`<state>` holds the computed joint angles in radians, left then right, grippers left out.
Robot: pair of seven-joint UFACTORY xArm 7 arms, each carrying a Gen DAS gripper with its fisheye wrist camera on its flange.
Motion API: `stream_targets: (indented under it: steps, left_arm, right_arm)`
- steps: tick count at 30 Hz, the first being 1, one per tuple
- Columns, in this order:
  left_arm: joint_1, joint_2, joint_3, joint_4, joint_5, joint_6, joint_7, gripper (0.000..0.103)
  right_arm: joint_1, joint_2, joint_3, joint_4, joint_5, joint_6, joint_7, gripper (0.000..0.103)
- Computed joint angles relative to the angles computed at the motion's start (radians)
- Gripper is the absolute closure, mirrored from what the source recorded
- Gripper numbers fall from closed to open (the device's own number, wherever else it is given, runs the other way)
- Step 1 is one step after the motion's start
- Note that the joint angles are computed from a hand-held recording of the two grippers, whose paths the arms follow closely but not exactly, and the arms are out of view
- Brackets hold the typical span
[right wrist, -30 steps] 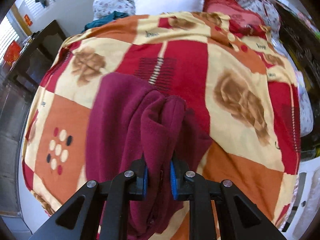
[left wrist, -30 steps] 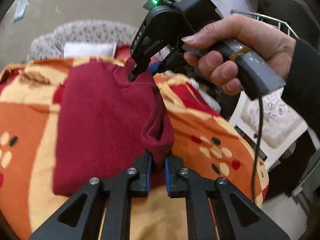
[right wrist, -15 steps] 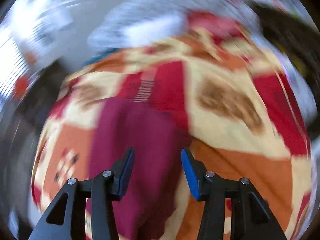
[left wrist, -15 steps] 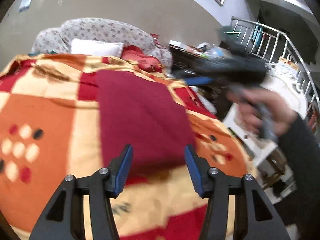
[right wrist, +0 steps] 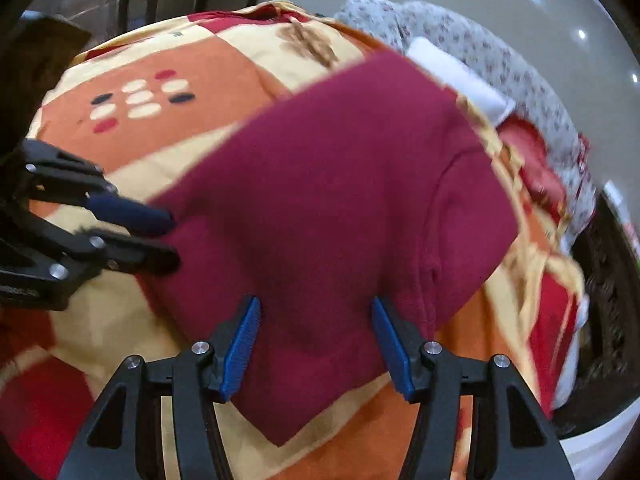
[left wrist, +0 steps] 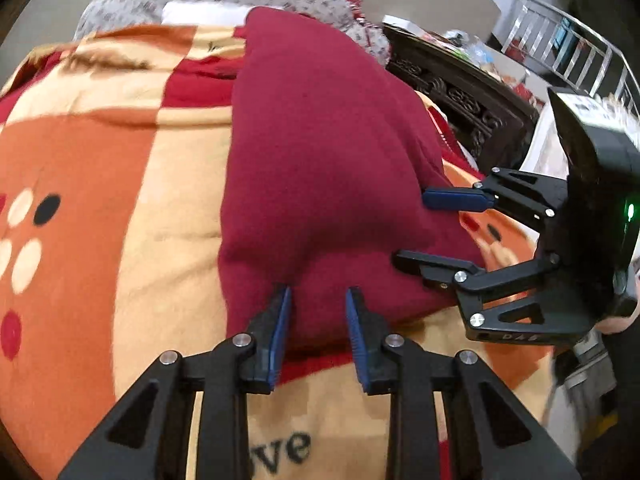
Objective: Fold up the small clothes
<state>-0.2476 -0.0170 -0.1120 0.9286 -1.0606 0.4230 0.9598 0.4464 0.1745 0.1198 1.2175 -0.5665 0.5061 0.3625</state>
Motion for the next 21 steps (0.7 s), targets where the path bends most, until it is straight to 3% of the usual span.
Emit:
stream_targets:
  steps: [2,4,6,7,9,13,16,17,21]
  left_arm:
    - [0.007,0.001,0.007,0.008,-0.049,0.026,0.036,0.076]
    - [0.028,-0.024,0.027,0.015,-0.074,0.1,0.041,0.076]
    - [0.034,-0.072,0.04,0.016,-0.129,0.101,0.082,0.075]
    - [0.031,-0.082,0.046,0.036,-0.162,0.091,0.121,0.072]
    - [0.025,-0.046,0.047,0.122,-0.167,0.078,0.148,0.055]
    - [0.028,0.173,0.011,0.424,0.038,0.082,-0.005,0.055]
    - [-0.007,0.358,0.037,0.638,0.298,0.06,-0.274,0.055]
    - [0.027,0.411,0.011,0.707,0.322,0.111,-0.332,0.055]
    - [0.036,0.485,-0.007,0.782,0.361,0.169,-0.403,0.055]
  right_arm:
    - [-0.025,-0.025,-0.009,-0.075,0.02,-0.117,0.031,0.04]
    - [-0.034,-0.03,-0.015,-0.103,0.021,-0.181,0.051,0.04]
    - [-0.04,-0.041,-0.02,-0.125,0.022,-0.224,0.069,0.04]
    - [-0.039,-0.047,-0.019,-0.128,0.02,-0.229,0.076,0.04]
    - [-0.044,-0.074,-0.002,-0.147,0.06,-0.248,0.056,0.039]
    - [-0.05,-0.104,0.019,-0.137,0.118,-0.25,0.035,0.039]
    - [-0.063,-0.13,0.032,-0.136,0.163,-0.258,0.021,0.039]
    - [-0.058,-0.142,0.025,-0.131,0.112,-0.258,0.069,0.039]
    - [-0.074,-0.129,0.023,-0.076,-0.019,-0.266,0.175,0.038]
